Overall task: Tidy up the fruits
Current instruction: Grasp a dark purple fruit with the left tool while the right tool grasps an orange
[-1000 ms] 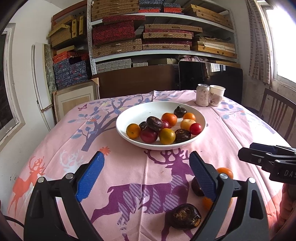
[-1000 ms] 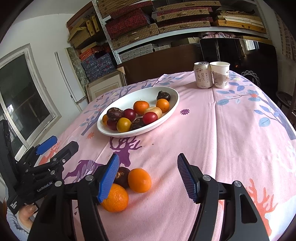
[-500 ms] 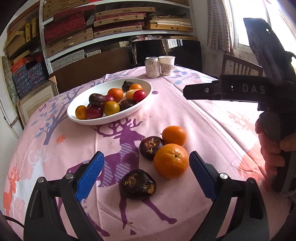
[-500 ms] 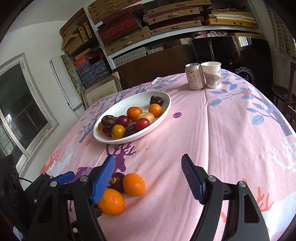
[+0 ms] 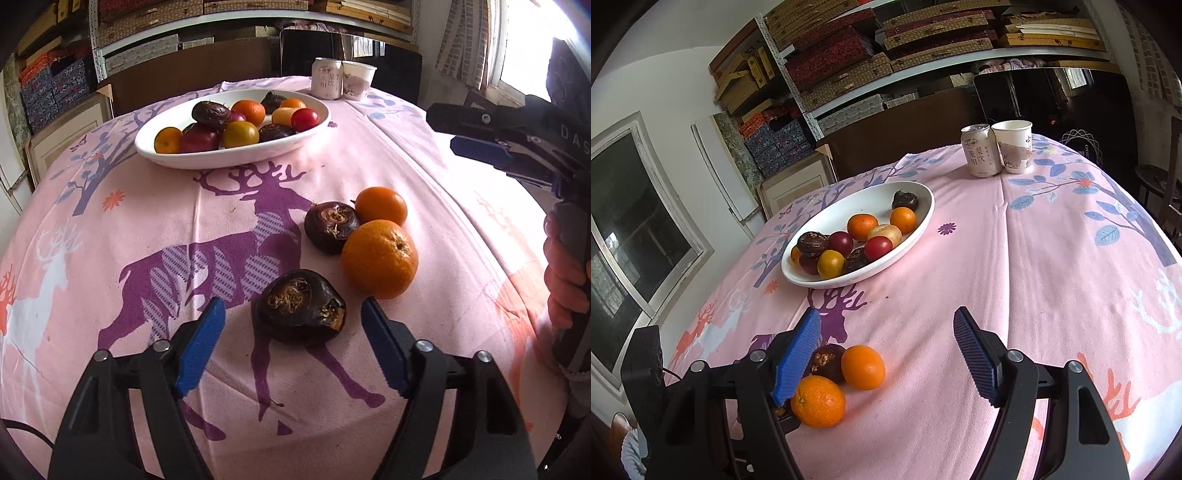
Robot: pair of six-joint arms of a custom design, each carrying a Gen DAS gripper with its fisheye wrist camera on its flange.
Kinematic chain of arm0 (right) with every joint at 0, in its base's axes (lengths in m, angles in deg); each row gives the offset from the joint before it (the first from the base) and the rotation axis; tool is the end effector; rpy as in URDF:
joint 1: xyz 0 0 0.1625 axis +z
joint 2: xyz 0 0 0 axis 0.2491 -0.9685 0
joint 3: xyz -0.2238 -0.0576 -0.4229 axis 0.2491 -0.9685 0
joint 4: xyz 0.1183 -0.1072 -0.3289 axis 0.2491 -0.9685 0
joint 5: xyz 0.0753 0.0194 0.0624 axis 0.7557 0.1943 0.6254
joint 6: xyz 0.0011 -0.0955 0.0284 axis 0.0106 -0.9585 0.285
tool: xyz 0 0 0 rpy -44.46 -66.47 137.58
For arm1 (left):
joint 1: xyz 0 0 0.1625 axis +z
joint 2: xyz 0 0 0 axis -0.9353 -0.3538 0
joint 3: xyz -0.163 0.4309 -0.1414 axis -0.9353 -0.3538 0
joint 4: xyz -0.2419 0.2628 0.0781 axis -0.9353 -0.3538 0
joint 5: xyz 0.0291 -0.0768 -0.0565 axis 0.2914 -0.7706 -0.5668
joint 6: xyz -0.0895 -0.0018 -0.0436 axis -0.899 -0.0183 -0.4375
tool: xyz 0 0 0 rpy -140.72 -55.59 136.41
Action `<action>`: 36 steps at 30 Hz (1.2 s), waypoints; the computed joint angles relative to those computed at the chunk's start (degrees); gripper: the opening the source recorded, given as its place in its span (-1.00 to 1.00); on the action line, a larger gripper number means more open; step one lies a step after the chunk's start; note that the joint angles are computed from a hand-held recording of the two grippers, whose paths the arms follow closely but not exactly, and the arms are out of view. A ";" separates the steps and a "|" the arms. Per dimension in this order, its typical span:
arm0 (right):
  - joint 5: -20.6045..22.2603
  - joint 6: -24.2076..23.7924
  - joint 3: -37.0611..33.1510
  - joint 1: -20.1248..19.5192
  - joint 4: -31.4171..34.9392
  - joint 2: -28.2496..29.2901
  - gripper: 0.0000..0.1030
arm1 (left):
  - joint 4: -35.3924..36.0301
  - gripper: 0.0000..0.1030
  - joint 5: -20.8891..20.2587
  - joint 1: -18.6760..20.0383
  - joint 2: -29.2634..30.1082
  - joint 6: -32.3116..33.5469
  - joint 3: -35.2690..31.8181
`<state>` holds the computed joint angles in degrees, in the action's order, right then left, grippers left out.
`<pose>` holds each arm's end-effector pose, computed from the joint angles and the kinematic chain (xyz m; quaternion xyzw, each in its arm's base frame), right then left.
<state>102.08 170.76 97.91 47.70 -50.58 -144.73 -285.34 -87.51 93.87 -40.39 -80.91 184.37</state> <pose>0.0071 -0.3062 0.2158 0.0787 -0.8661 0.4571 0.1862 -0.2065 -0.3032 0.0064 0.3904 0.8708 -0.1728 0.2438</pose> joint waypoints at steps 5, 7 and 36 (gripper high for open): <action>0.93 0.02 -0.12 0.57 -0.29 0.59 0.47 | 0.45 0.19 -0.84 1.00 -0.53 0.40 -0.45; 1.23 0.06 -0.26 0.68 -0.25 0.82 0.47 | -0.98 0.01 -1.32 1.36 -0.31 1.07 -0.22; 1.68 2.12 -9.59 0.11 16.20 12.09 -0.12 | -2.63 -0.09 5.04 1.09 -0.33 -3.22 0.57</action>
<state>103.77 172.89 88.32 47.81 -34.38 -132.64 -287.97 -82.47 94.96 -40.72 -84.14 184.94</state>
